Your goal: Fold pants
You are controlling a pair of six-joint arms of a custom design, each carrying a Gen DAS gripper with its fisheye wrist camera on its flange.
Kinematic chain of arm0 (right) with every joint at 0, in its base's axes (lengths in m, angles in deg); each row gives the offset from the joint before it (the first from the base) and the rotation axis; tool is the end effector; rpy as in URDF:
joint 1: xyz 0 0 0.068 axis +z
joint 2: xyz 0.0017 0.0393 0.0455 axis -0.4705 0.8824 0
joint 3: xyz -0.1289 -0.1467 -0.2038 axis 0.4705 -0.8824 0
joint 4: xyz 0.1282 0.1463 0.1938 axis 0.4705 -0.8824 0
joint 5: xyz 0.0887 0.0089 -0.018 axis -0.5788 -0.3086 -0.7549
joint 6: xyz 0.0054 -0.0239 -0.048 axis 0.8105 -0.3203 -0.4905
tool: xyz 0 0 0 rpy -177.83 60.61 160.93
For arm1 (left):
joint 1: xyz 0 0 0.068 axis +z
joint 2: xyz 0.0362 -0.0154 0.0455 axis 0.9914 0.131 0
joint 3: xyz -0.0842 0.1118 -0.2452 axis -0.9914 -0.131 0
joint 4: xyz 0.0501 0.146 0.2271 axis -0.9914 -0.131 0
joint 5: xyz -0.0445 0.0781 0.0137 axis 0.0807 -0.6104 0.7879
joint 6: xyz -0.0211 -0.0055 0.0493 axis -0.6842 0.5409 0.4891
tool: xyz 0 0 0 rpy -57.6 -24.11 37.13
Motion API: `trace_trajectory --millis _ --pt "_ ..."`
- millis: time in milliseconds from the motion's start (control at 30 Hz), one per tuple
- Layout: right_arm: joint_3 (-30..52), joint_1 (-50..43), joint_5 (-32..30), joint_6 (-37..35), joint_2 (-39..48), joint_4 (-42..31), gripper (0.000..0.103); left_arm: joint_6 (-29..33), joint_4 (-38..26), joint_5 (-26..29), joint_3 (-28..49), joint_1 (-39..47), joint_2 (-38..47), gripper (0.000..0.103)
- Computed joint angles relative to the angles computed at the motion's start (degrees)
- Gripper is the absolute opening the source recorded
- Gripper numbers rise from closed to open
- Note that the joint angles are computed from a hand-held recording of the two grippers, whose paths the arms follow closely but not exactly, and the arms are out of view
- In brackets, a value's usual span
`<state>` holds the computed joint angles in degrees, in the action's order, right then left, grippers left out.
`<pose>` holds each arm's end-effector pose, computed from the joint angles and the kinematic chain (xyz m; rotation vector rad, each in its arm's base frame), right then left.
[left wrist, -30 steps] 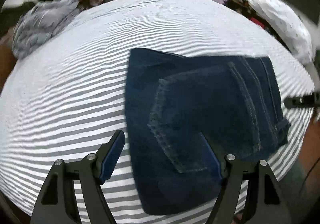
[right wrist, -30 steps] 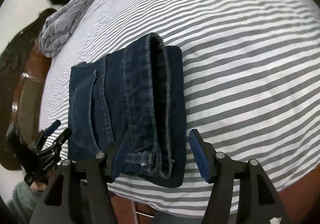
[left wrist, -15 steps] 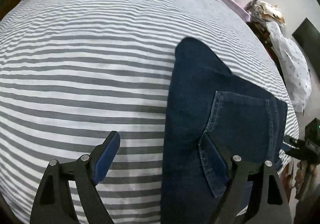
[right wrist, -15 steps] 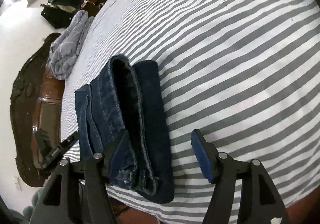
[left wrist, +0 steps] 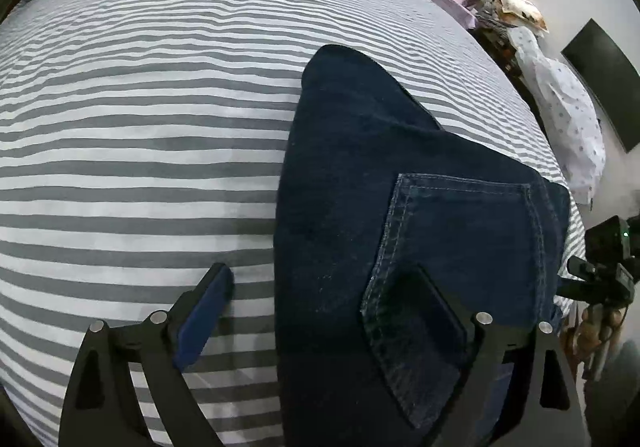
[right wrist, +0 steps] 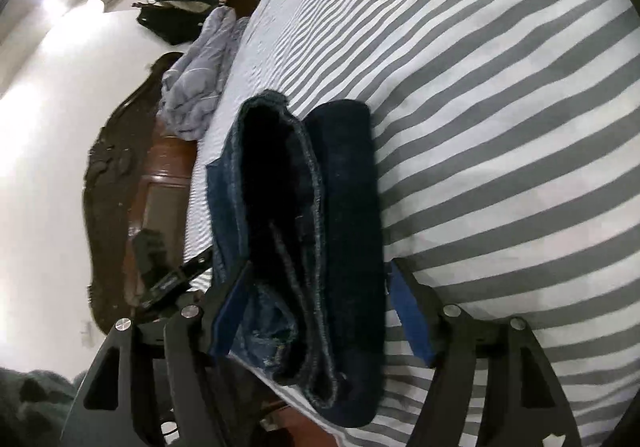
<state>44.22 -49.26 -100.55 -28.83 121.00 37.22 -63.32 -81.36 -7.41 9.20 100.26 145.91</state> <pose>0.1834 -0.0385 0.1512 0.3403 2.4566 1.3384 0.2578 0.0639 0.2126 0.2360 2.6696 -0.5529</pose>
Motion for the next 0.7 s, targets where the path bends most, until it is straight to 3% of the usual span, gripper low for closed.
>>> trace_trajectory --millis 200,333,400,467,567,633,700 --pt "-2.0 -1.1 -2.8 -1.2 -0.7 1.0 0.073 4.4 0.2 1.1 -0.8 1.1 -0.3 0.091" --pt "-2.5 8.3 2.5 8.0 -2.7 10.6 0.077 1.7 2.4 -0.2 -2.6 -3.3 -3.1 0.082" --pt "-1.1 11.8 4.1 8.9 -1.6 12.2 0.077 -0.8 3.9 -2.1 -4.1 -6.3 -5.6 0.079" --pt "-0.3 11.8 2.2 8.9 -0.9 12.0 0.068 -3.0 4.8 -1.9 -4.5 -6.3 -5.5 0.078" --pt "-1.1 9.1 -0.6 7.7 -1.5 10.8 0.040 -2.9 5.3 0.1 -4.8 -4.1 -4.6 0.066" --pt "-2.0 9.0 -0.2 7.9 -2.5 11.5 0.038 -2.3 5.4 0.6 -4.9 -3.5 -4.6 0.063" --pt "-1.2 12.0 4.3 10.6 -1.2 13.3 0.038 -1.6 5.3 0.3 -4.5 -3.6 -4.0 0.063"
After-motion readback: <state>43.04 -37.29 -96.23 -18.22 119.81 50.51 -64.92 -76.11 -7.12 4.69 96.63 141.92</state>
